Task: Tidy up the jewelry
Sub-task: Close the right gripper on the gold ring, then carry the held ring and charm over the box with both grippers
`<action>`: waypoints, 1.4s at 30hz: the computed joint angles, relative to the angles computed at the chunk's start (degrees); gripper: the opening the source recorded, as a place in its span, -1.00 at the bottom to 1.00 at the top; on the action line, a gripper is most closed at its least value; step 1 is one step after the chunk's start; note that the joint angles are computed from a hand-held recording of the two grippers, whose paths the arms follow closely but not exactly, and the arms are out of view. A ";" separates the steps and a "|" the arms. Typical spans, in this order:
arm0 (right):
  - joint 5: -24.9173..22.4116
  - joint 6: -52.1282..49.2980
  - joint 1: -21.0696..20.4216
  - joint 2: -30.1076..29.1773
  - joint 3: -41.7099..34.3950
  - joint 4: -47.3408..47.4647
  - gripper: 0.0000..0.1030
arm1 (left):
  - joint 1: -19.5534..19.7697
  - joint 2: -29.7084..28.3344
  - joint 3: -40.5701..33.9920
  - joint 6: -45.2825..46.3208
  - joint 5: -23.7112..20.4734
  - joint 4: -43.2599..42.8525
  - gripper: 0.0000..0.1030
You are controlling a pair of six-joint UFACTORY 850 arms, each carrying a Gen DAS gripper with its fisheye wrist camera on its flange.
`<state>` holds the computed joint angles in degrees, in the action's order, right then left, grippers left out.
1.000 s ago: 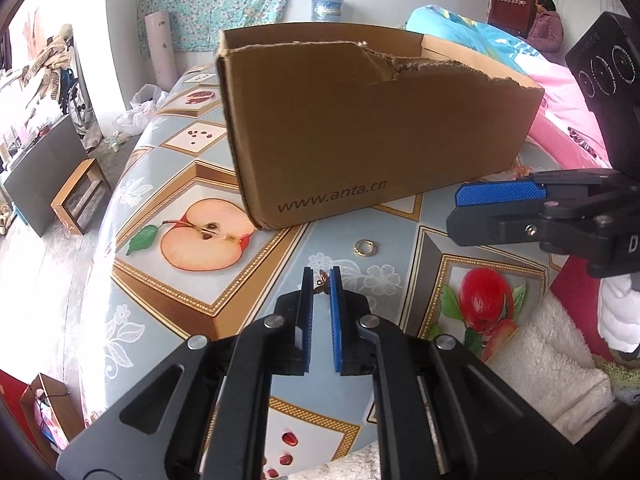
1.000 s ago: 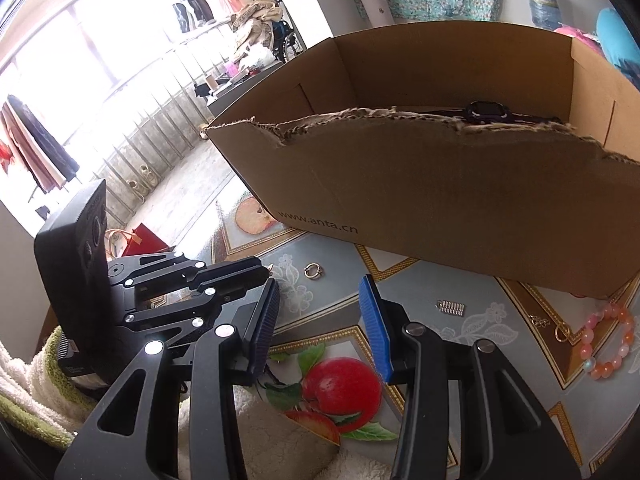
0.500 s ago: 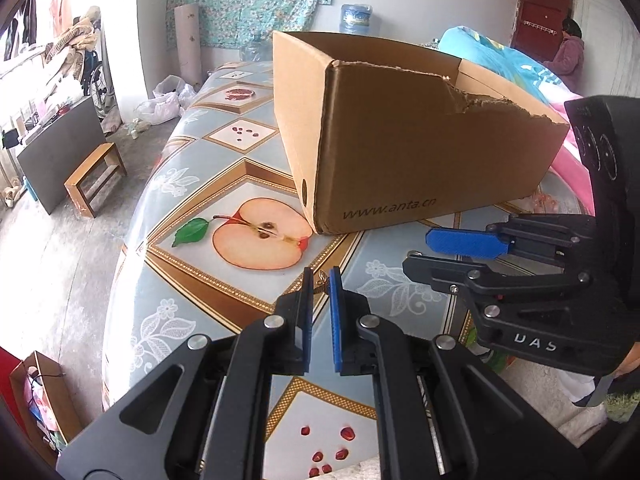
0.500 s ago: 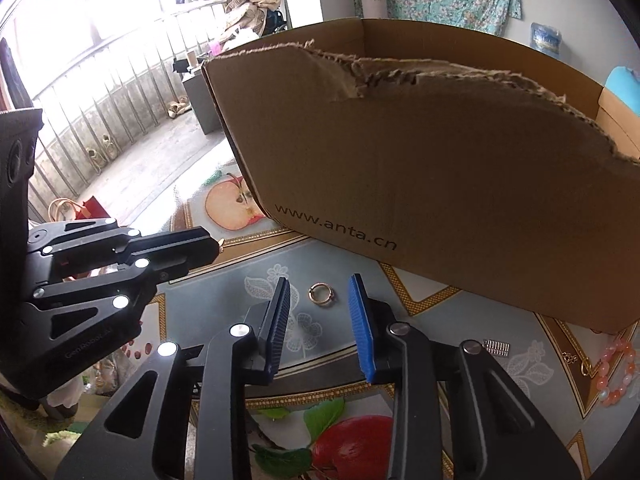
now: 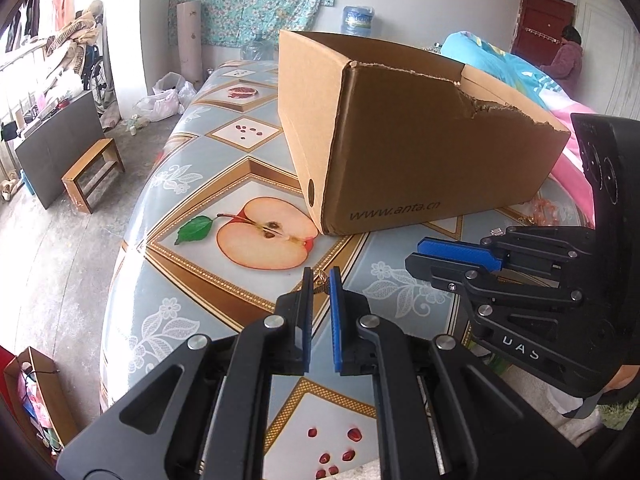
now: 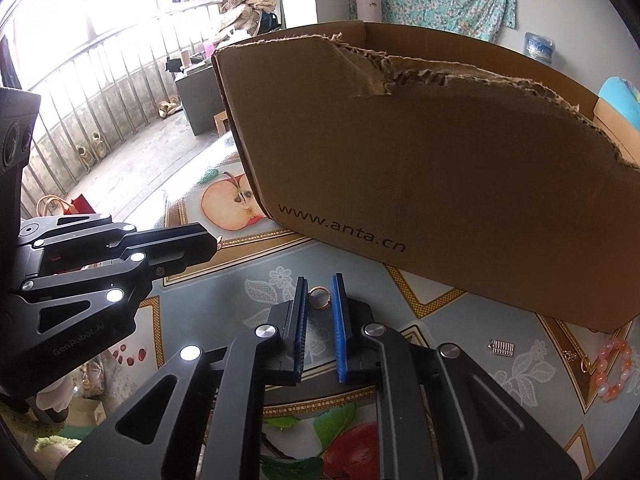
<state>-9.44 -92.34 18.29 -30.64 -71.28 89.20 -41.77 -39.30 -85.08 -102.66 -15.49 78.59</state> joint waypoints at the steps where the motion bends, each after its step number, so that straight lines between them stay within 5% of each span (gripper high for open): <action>1: -0.35 -0.93 -0.41 -0.01 0.21 0.69 -0.77 | 0.01 0.00 0.00 -0.03 -0.03 0.04 -0.87; 16: -3.30 -8.67 -2.23 3.07 3.38 7.92 -0.83 | -1.10 1.57 0.92 -1.11 -2.60 2.00 -0.87; 19: -3.29 -8.20 -2.18 2.98 3.22 7.03 -0.75 | -1.52 1.72 0.94 -0.98 -3.19 1.87 -0.87; 21: -2.68 -10.19 -1.81 2.77 3.03 7.75 -0.44 | -1.79 1.87 1.07 -0.94 -3.45 1.74 -0.87; 28: -0.30 -18.16 -0.84 1.56 2.46 13.73 -0.44 | -1.91 2.19 1.50 -1.34 -3.63 1.84 -0.87; 33: -0.74 -17.85 -0.78 1.67 2.61 13.64 -0.79 | -1.57 2.25 1.95 -2.48 -3.02 2.84 -0.87; 42: -2.75 -8.69 -1.82 1.67 2.33 6.35 -0.79 | -1.28 2.49 2.46 -4.20 -2.73 4.46 -0.87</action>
